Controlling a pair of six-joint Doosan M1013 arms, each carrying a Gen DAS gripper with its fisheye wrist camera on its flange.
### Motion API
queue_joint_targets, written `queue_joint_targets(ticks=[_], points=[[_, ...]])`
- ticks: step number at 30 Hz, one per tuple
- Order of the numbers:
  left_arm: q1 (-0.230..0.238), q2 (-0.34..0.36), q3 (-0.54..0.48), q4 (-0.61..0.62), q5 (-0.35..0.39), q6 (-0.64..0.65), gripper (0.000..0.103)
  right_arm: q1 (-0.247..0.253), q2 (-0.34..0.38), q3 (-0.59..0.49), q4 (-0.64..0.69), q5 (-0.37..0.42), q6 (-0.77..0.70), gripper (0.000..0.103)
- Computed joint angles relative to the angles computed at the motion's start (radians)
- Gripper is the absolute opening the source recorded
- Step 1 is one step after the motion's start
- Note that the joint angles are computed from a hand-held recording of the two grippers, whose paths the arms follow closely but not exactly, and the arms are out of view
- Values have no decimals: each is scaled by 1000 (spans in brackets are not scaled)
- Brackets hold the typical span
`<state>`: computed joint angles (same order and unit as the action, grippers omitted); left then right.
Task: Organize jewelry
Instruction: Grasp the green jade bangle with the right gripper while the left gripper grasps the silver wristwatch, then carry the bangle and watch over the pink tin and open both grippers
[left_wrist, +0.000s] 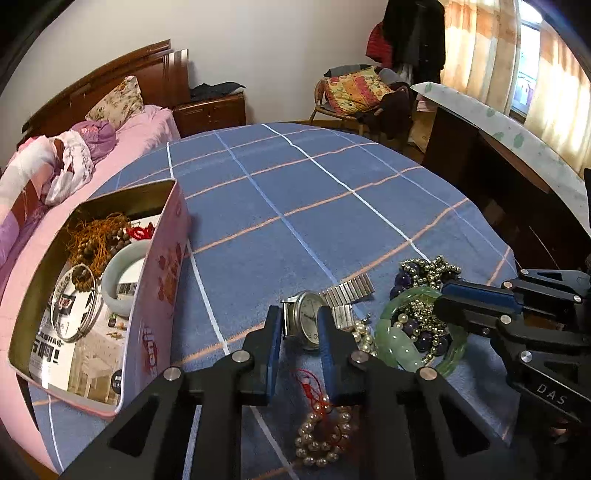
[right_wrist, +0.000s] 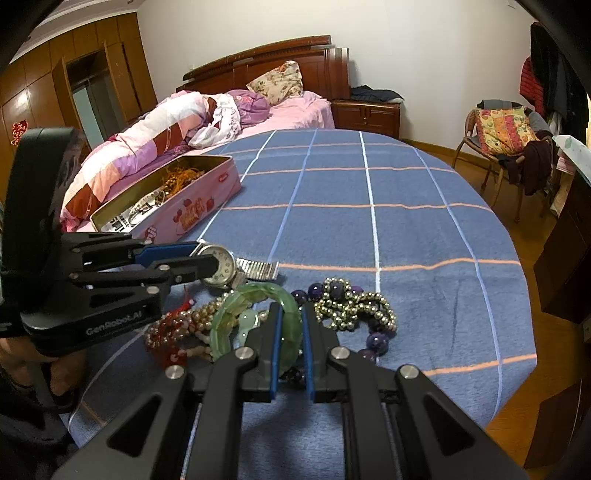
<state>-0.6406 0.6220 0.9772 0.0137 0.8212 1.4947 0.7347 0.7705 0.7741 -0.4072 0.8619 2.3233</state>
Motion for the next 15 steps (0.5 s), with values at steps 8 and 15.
queue_joint_targets(ticks=[8,15], points=[[3,-14,19,-23,-22,-2,14,1,-5,9,-10,-9,4,13],[5,-43,45,-21,-68,-11,11,5,-13,14,-47,-21,21,13]])
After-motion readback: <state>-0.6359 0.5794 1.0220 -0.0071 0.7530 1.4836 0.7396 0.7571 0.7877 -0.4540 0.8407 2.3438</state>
